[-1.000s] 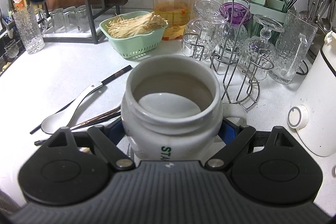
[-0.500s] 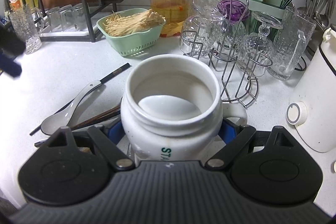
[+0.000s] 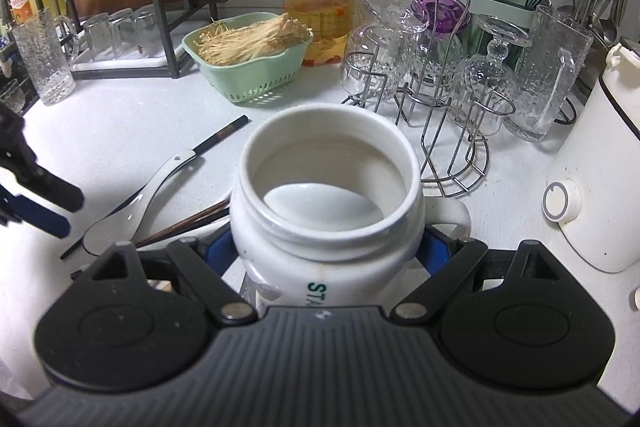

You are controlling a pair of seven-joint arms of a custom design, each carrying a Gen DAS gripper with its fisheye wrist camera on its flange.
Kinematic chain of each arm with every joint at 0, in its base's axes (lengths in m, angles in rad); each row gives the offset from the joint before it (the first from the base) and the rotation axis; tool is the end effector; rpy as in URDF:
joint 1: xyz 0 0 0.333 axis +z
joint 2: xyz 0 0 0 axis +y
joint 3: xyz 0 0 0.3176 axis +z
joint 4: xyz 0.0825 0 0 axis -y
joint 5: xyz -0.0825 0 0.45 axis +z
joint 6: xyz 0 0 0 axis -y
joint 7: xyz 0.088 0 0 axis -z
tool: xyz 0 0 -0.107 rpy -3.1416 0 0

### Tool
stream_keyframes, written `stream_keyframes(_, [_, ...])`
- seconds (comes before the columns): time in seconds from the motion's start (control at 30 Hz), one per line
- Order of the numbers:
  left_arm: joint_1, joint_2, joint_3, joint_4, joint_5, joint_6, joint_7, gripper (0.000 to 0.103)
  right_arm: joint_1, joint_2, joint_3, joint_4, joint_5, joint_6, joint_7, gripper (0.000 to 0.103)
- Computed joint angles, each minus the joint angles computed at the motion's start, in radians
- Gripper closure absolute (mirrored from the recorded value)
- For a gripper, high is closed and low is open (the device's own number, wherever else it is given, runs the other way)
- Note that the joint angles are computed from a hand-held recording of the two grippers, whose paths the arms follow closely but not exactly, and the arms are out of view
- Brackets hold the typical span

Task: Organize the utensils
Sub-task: 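Move the left tool back to the utensils and grasp the flat white spoon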

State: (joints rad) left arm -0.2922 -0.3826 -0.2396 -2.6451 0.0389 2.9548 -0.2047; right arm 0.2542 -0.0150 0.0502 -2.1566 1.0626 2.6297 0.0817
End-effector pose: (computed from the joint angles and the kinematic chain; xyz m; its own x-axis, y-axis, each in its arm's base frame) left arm 0.4255 -0.2510 0.4033 0.7194 -0.2810 0.6352 -0.3724 -0.9280 0.0112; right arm 0.5999 0.1663 0.4143 0.8125 -0.5820 0.0326 -0.3719 -0.5606 -0.7399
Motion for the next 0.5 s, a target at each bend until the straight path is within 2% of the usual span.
stream_keyframes(0.17, [-0.025,0.041,0.02,-0.011,-0.04,0.041,-0.005,0.055,0.002,-0.012,-0.001,-0.014,-0.003,0.004,0.004,0.011])
stream_keyframes(0.27, [-0.01,0.055,0.007,-0.026,-0.04,0.101,-0.032,0.057,0.003,-0.015,-0.003,-0.017,-0.003,0.0,0.001,0.011])
stream_keyframes(0.5, [-0.004,0.091,0.011,0.012,-0.036,0.092,-0.044,0.058,0.006,-0.024,-0.007,-0.027,-0.004,0.0,-0.002,0.011])
